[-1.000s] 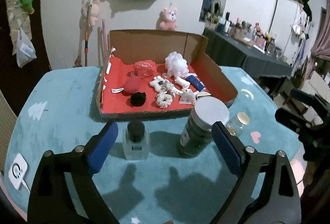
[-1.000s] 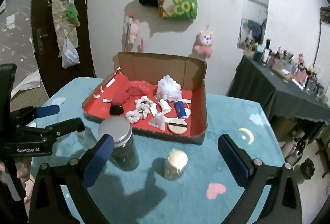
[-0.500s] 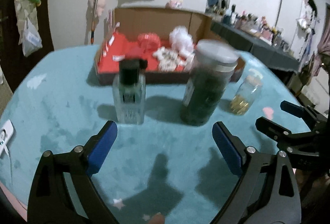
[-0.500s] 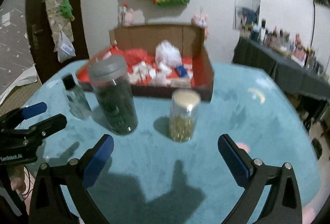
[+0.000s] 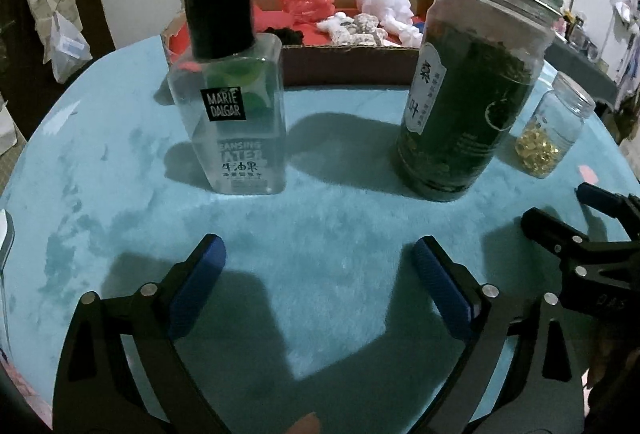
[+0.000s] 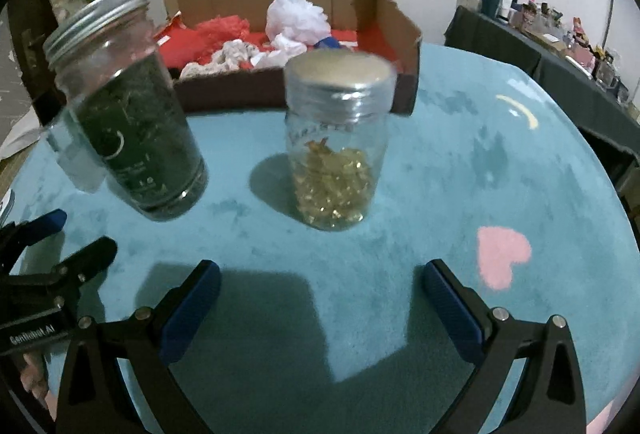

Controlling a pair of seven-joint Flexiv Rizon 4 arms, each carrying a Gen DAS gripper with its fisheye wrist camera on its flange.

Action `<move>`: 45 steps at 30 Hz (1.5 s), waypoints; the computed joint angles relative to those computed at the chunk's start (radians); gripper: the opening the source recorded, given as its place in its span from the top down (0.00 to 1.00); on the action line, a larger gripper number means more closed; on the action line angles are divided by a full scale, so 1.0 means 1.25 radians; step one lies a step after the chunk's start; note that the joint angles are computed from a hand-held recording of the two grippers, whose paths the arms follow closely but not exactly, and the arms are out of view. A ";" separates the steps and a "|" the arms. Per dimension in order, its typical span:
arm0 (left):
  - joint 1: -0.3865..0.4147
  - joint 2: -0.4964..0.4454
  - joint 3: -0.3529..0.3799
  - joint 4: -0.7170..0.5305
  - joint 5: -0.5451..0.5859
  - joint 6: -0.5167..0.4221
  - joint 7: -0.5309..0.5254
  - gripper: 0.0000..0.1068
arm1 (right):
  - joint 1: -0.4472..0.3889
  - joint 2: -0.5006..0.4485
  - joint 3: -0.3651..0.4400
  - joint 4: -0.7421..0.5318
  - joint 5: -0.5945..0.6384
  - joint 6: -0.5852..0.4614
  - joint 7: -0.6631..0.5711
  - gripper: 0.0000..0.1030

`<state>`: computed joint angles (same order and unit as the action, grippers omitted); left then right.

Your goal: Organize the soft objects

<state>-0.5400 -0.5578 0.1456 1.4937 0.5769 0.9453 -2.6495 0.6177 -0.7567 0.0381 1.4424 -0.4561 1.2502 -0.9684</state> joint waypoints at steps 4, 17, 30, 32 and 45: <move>0.005 -0.005 -0.003 -0.004 -0.009 0.000 0.002 0.04 | 0.011 0.002 -0.012 0.000 -0.008 -0.016 0.015 0.00; 0.007 -0.011 0.005 -0.012 -0.021 -0.008 -0.001 0.04 | 0.000 0.000 -0.001 -0.002 -0.004 -0.013 0.017 0.00; 0.006 -0.008 0.001 -0.015 -0.005 -0.030 -0.023 0.04 | 0.003 -0.002 -0.005 -0.007 -0.002 -0.018 0.019 0.00; 0.006 -0.007 0.000 -0.014 -0.005 -0.032 -0.022 0.04 | 0.004 -0.001 -0.006 -0.007 -0.004 -0.020 0.020 0.00; 0.007 -0.007 -0.002 -0.014 -0.003 -0.032 -0.024 0.04 | 0.005 -0.002 -0.007 -0.008 -0.010 -0.021 0.026 0.00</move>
<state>-0.5313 -0.5665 0.1437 1.4759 0.5738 0.9054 -2.6793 0.6234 -0.7597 0.0292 1.4326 -0.4682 1.2235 -0.9361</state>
